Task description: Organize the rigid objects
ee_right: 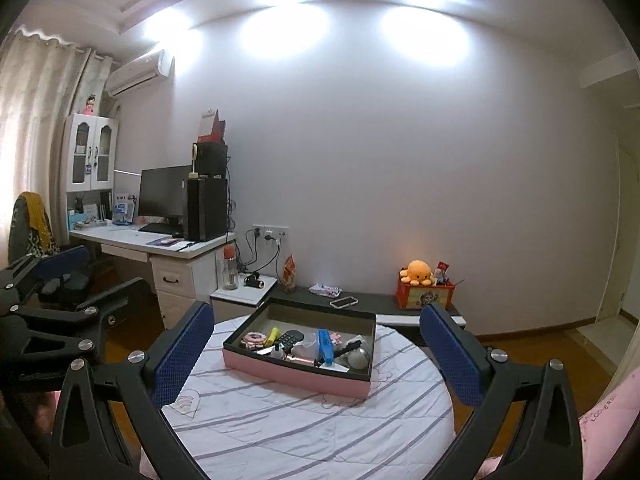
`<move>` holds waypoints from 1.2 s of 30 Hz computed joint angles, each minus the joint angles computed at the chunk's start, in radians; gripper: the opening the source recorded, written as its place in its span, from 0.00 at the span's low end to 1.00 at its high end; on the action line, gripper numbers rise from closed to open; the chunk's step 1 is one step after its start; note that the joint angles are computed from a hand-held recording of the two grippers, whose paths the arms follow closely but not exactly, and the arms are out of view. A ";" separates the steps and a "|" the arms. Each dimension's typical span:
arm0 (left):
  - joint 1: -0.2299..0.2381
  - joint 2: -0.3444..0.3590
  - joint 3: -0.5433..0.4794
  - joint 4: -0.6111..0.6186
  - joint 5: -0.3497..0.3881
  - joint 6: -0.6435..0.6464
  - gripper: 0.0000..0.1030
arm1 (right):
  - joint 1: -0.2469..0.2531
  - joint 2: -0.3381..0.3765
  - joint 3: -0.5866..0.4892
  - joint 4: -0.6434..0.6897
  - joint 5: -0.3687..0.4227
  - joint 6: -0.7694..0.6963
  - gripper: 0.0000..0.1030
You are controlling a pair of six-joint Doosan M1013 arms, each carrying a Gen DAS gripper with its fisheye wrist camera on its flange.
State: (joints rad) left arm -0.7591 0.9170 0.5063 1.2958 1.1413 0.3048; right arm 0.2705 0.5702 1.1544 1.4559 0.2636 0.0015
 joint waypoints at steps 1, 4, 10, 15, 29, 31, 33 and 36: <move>-0.002 -0.002 0.004 0.013 0.000 -0.009 1.00 | 0.000 -0.005 0.009 0.041 -0.003 -0.043 1.00; -0.010 -0.015 0.037 0.072 -0.005 -0.061 1.00 | 0.001 -0.018 0.030 0.161 -0.007 -0.159 1.00; -0.026 -0.024 0.064 0.177 0.022 -0.102 1.00 | 0.008 -0.038 0.069 0.479 -0.010 -0.480 1.00; -0.033 -0.042 0.103 0.223 0.021 -0.147 1.00 | 0.010 -0.051 0.095 0.661 0.012 -0.659 1.00; -0.036 -0.035 0.093 0.238 0.049 -0.146 1.00 | 0.019 -0.057 0.104 0.759 0.004 -0.764 1.00; -0.034 -0.035 0.088 0.233 0.046 -0.147 1.00 | 0.017 -0.055 0.101 0.754 0.009 -0.754 1.00; -0.031 -0.030 0.077 0.229 0.046 -0.141 1.00 | 0.018 -0.051 0.093 0.751 0.002 -0.748 1.00; -0.026 -0.019 0.055 0.225 0.047 -0.133 1.00 | 0.021 -0.045 0.084 0.786 -0.006 -0.782 1.00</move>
